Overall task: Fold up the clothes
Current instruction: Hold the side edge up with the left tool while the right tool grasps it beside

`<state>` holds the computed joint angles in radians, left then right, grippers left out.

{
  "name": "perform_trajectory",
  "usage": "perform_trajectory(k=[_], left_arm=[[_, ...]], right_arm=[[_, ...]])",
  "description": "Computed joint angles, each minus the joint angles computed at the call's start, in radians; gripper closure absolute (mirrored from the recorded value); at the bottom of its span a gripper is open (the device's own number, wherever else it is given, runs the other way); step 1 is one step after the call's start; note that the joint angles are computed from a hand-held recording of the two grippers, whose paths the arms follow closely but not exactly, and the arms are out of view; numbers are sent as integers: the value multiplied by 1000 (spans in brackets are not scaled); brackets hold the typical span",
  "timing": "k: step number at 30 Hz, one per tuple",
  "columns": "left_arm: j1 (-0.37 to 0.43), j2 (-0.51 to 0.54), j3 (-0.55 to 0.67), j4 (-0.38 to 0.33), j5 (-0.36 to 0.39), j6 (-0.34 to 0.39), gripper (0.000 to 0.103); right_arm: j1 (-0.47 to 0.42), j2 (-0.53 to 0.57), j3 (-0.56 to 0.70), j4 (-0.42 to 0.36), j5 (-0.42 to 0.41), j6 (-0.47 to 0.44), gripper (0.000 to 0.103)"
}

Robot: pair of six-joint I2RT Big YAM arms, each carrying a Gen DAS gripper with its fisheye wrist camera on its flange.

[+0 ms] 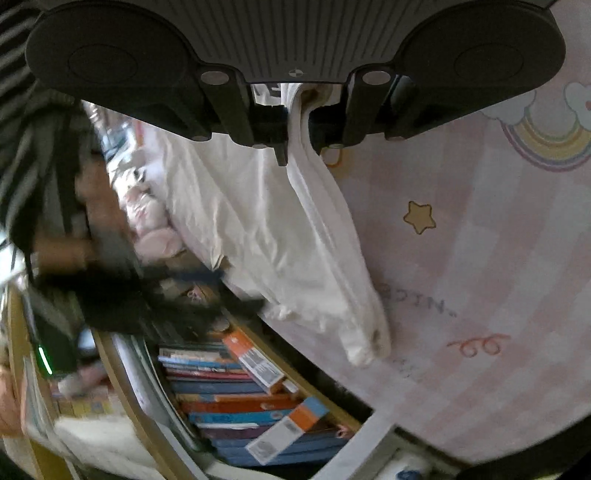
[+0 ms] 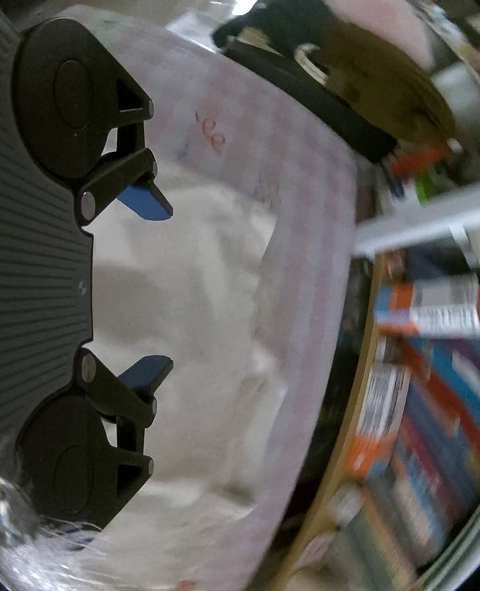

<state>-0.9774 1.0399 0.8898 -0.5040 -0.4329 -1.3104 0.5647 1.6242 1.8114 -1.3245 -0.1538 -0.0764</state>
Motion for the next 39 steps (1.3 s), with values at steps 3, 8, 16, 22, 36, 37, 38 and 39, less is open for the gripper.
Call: perform_trajectory(k=[3,8,16,22,36,37,38,39], left_arm=[[3,19,30,-25,5,37,96],[12,33,50,-41,22,59,96],[6,43,77,-69,15,123,96],[15,37,77,-57,40,160,96],[-23,70,172,-41,31,338,96],[-23,81,187,-34,35,356,96],[-24,86,195,-28,40,372,96],[-24,97,211,-25,45,387,96]], right_arm=[[55,121,159,-99,9,-38,24],[153,262,314,-200,86,-60,27],[244,329,334,-220,301,-174,28],[218,333,336,-246,293,-147,52],[68,190,312,-207,121,-191,96],[50,182,316,-204,112,-198,96],[30,173,316,-201,103,-204,96],[10,164,317,-198,93,-210,96]])
